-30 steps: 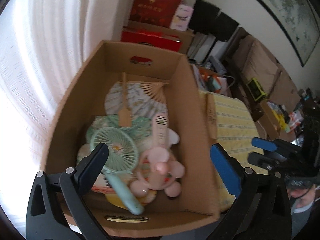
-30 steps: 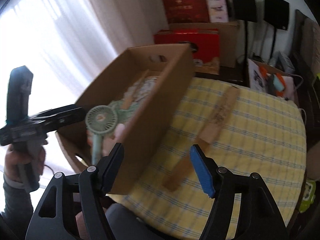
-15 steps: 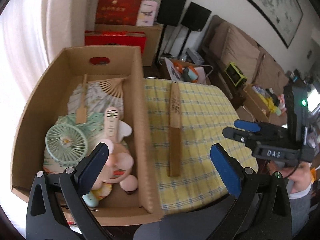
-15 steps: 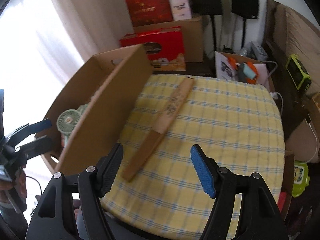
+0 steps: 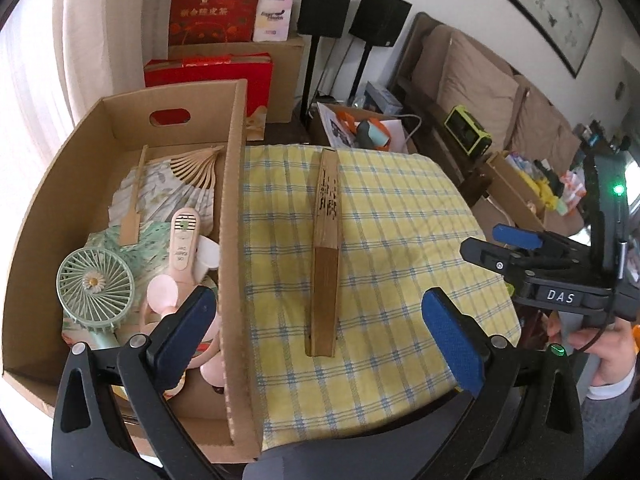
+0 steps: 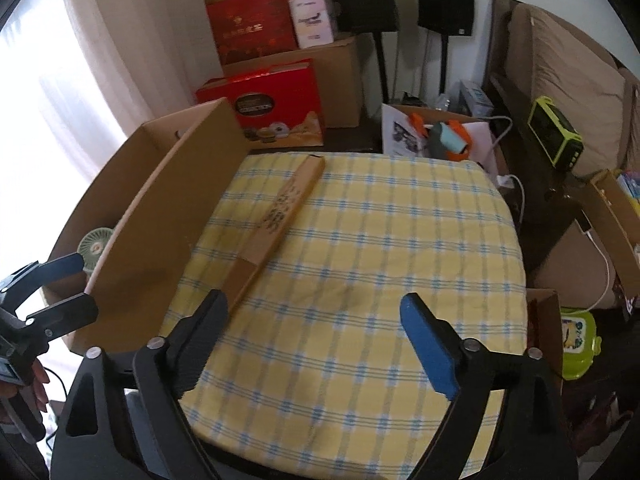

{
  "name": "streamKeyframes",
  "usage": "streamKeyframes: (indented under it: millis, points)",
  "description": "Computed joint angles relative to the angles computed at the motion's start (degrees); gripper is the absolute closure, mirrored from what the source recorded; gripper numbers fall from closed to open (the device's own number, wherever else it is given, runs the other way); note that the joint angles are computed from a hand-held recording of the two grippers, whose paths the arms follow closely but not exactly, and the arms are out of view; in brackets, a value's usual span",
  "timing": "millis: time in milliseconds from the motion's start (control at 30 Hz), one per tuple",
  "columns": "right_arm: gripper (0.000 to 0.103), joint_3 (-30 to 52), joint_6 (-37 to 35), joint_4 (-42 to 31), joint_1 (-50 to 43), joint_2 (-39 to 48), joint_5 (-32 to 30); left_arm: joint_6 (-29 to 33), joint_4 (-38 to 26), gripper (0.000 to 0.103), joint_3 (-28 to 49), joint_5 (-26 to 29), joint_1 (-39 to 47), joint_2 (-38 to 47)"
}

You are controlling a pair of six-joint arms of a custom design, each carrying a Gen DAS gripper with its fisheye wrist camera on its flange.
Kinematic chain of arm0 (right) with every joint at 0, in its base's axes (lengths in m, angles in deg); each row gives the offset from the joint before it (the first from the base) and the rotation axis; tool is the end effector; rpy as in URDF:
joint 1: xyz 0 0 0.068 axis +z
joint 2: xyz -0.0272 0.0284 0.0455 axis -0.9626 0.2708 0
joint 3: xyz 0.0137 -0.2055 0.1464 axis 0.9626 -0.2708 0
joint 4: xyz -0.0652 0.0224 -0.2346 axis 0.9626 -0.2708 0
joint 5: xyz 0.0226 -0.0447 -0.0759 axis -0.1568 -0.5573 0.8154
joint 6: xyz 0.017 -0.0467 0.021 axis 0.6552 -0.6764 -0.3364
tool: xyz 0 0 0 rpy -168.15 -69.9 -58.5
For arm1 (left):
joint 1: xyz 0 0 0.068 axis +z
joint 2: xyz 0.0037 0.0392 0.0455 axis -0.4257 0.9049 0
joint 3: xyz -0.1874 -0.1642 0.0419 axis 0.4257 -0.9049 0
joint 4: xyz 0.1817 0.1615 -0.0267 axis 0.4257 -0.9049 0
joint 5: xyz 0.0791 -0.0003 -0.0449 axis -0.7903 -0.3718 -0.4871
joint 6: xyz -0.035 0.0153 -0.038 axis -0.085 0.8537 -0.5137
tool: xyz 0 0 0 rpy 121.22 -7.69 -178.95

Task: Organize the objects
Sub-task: 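Move the left gripper back over the table toward the wooden folding fan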

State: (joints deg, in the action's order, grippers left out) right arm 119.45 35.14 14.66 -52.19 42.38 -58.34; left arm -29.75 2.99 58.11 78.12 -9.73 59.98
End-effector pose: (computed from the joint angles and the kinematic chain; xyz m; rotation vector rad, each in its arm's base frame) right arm 0.2501 0.1042 0.2164 -0.3065 2.4998 0.3111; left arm 0.2182 0.0452 0.2156 0.1090 2.5100 -0.3476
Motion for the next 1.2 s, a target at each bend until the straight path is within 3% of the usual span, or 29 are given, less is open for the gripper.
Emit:
streamKeyframes:
  millis: [100, 333, 600, 733, 767, 867, 933, 1000, 1200]
  points:
    - [0.000, -0.66, -0.46, -0.13, -1.05, -0.56, 0.10, -1.34, 0.63, 0.000, -0.22, -0.91, -1.59, -0.02]
    - [0.000, -1.57, -1.64, -0.09, -3.01, -0.94, 0.06, -4.26, 3.07, 0.000, -1.51, -3.75, -6.04, 0.11]
    - [0.000, -2.62, -2.62, 1.41, -6.45, 0.68, -1.31, -8.12, 9.98, 0.000, -5.00, -9.17, -13.20, 2.00]
    - [0.000, -3.60, -2.78, 2.52, -8.80, 1.33, -2.96, -9.21, 14.78, 0.000, -6.44, -13.31, -17.63, 6.16]
    - [0.000, -3.71, -2.88, 2.72, -9.26, 1.59, -3.21, -9.63, 17.64, 0.001, -7.41, -17.78, -20.04, 7.01]
    - [0.000, -4.02, -3.38, 3.02, -10.19, 1.93, -4.02, -9.61, 21.94, 0.001, -8.31, -24.32, -23.94, 9.42]
    - [0.000, -4.28, -3.62, 3.32, -10.58, 1.84, -4.25, -9.85, 24.01, 0.003, -8.72, -26.62, -25.58, 10.62]
    - [0.000, -4.51, -3.66, 3.68, -11.10, 1.76, -4.75, -10.24, 25.54, 0.014, -9.06, -28.15, -27.31, 11.57]
    - [0.000, -4.98, -3.98, 4.33, -12.02, 2.03, -6.25, -12.11, 26.98, 0.018, -5.41, -28.04, -29.69, 20.42]
